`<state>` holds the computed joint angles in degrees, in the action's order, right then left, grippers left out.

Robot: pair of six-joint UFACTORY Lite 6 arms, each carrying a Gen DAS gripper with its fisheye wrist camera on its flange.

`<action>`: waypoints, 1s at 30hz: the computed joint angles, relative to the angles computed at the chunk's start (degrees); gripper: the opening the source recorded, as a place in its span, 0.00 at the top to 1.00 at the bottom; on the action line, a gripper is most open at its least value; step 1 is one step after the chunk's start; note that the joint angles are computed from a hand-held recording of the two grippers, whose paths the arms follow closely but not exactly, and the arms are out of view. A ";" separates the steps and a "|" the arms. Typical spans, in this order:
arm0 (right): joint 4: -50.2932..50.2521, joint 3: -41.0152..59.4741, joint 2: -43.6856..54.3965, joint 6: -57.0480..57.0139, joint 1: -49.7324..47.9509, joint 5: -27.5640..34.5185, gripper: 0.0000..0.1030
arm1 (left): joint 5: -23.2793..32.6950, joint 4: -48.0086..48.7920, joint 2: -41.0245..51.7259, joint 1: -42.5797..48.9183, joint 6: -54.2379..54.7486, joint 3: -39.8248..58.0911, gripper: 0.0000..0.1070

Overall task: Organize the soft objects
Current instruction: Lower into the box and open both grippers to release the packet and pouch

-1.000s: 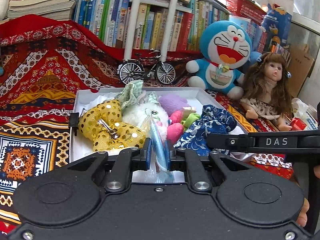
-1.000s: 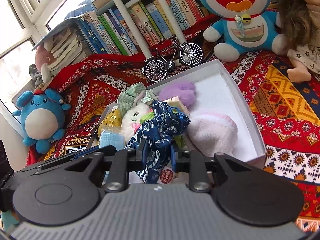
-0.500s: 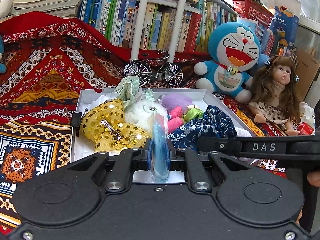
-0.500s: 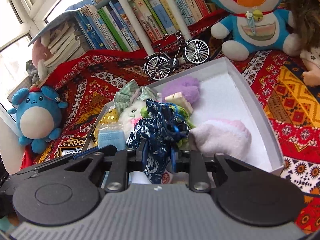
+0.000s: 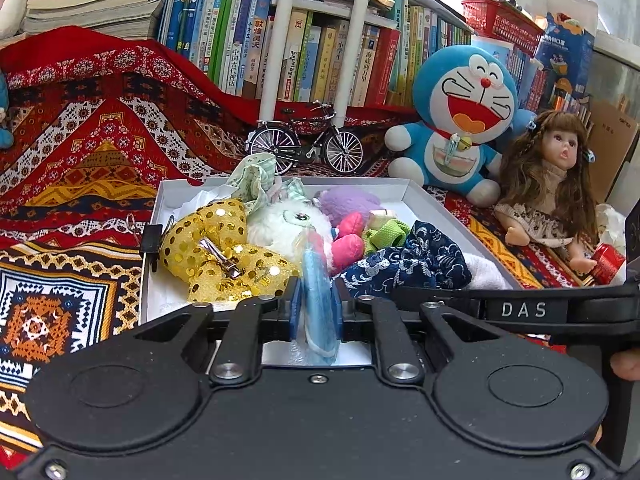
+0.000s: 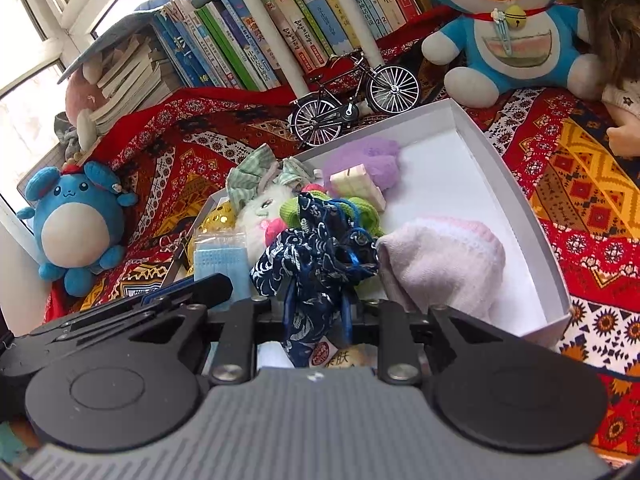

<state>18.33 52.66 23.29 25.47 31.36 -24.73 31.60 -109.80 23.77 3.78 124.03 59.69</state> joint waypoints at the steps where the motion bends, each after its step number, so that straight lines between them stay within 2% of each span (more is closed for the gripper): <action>1: 1.07 -0.33 -0.39 -1.22 0.36 -0.14 0.70 | 0.59 0.54 -0.32 0.36 -0.48 -0.31 0.79; 5: 5.50 -2.31 -2.61 -6.36 2.00 -1.02 0.65 | 2.19 -1.06 -3.35 1.48 1.47 -3.05 0.67; 8: 6.40 -5.01 -5.27 -6.88 2.56 -2.41 0.50 | 3.32 -0.89 -6.29 2.65 1.23 -5.17 0.57; 11: 8.35 -8.42 -8.97 -8.28 3.34 -3.80 0.46 | 4.24 0.88 -9.51 4.34 -0.20 -7.25 0.53; 14: 16.38 -11.51 -12.97 -16.04 5.94 -5.73 0.36 | 5.49 1.68 -14.14 6.59 0.38 -10.84 0.48; 19: 28.91 -17.83 -20.36 -26.48 12.02 -11.20 0.22 | 10.61 2.00 -23.31 12.47 2.86 -18.99 0.27; 25: 46.05 -24.56 -26.31 -35.38 23.35 -20.42 0.15 | 18.08 8.08 -32.36 25.20 2.49 -27.68 0.24; 30: 58.54 -27.76 -26.00 -38.30 35.14 -28.28 0.12 | 24.90 13.11 -37.73 37.67 8.49 -35.54 0.21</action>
